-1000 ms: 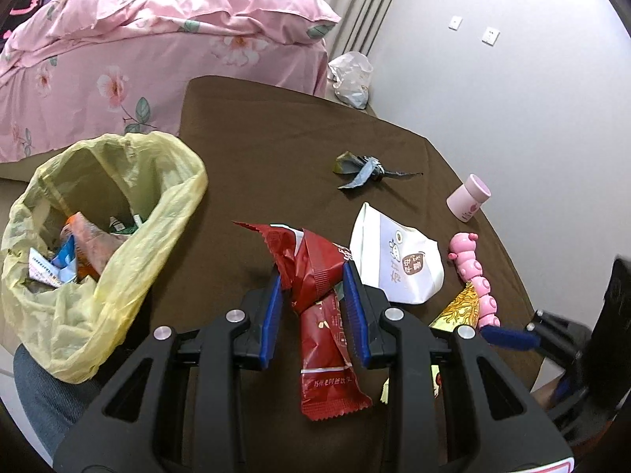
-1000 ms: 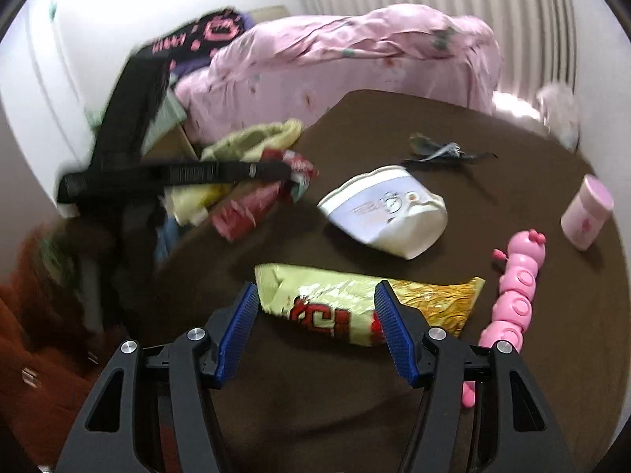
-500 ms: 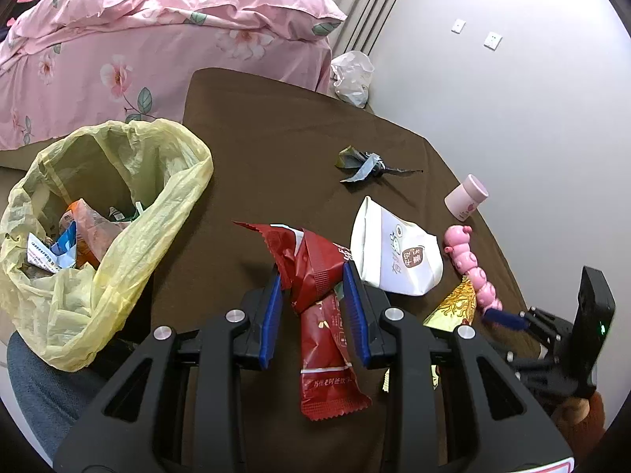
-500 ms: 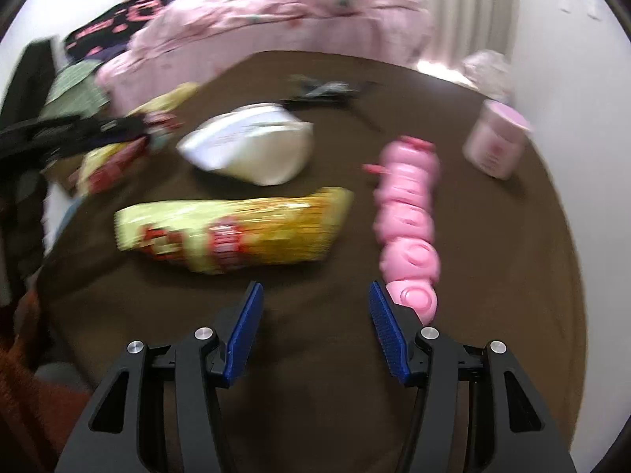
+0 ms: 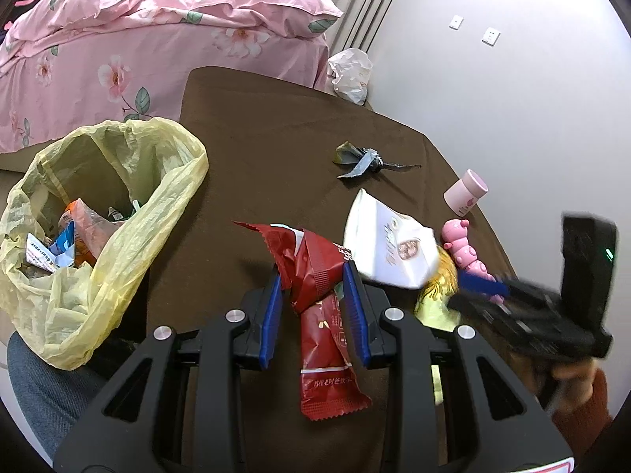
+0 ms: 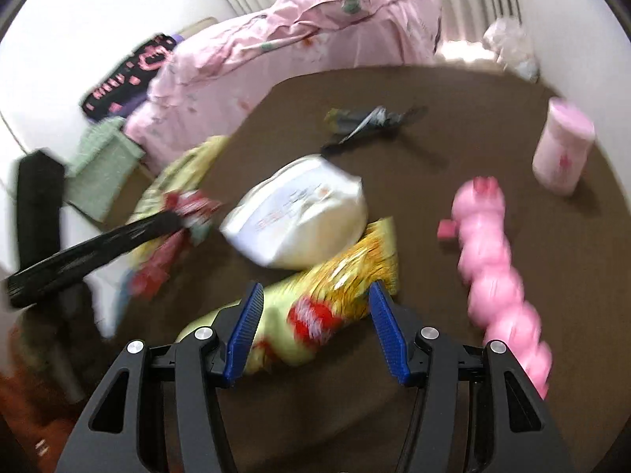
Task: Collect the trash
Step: 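Lift the red wrapper with the left tool while the right tool grasps the yellow chip bag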
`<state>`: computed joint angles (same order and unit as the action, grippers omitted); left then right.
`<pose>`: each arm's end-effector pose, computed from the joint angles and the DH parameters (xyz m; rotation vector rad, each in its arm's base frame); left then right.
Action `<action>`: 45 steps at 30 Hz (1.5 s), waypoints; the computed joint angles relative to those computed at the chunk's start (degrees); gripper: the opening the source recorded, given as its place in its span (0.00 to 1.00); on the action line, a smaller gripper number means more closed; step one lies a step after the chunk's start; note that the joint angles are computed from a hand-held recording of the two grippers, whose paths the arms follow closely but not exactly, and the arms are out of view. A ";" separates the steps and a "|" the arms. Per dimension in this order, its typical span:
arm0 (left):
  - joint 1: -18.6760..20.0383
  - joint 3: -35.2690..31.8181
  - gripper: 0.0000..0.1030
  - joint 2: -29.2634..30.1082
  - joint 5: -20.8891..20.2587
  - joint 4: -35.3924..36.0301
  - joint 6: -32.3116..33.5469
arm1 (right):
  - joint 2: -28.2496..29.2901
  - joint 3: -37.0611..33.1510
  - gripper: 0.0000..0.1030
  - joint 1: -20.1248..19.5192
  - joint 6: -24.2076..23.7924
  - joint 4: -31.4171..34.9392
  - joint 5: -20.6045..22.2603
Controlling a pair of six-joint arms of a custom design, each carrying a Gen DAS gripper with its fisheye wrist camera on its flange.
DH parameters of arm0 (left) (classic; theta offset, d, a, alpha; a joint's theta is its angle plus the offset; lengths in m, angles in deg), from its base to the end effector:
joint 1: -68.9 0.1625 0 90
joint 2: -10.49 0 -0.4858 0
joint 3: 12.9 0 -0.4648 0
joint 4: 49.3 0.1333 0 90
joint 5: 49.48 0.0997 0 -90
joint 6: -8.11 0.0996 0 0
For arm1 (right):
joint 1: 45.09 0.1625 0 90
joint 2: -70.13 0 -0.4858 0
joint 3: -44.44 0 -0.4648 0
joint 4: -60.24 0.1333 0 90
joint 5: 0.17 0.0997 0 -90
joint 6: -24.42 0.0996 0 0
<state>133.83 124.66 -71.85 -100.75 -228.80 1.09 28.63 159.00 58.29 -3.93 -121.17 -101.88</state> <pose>-0.0160 -0.4960 0.2542 0.1237 2.4948 -0.9773 0.2546 -0.5815 -0.0214 0.9774 -2.6976 0.4211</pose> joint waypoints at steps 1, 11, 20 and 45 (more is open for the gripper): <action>-0.08 0.06 0.27 0.05 -0.16 -0.03 0.00 | 1.17 -0.96 0.51 0.49 -1.64 -1.52 -0.33; 0.75 0.03 0.27 -0.03 -2.65 0.82 -0.28 | 0.16 2.14 0.51 1.44 -5.81 -8.56 -2.88; 0.02 0.46 0.27 0.23 -1.88 -0.04 0.05 | 1.13 6.82 0.51 4.51 -4.51 -13.19 -7.53; -0.83 1.08 0.27 -0.87 -1.29 -0.99 -0.05 | -0.84 1.31 0.46 -1.86 9.83 -2.88 1.60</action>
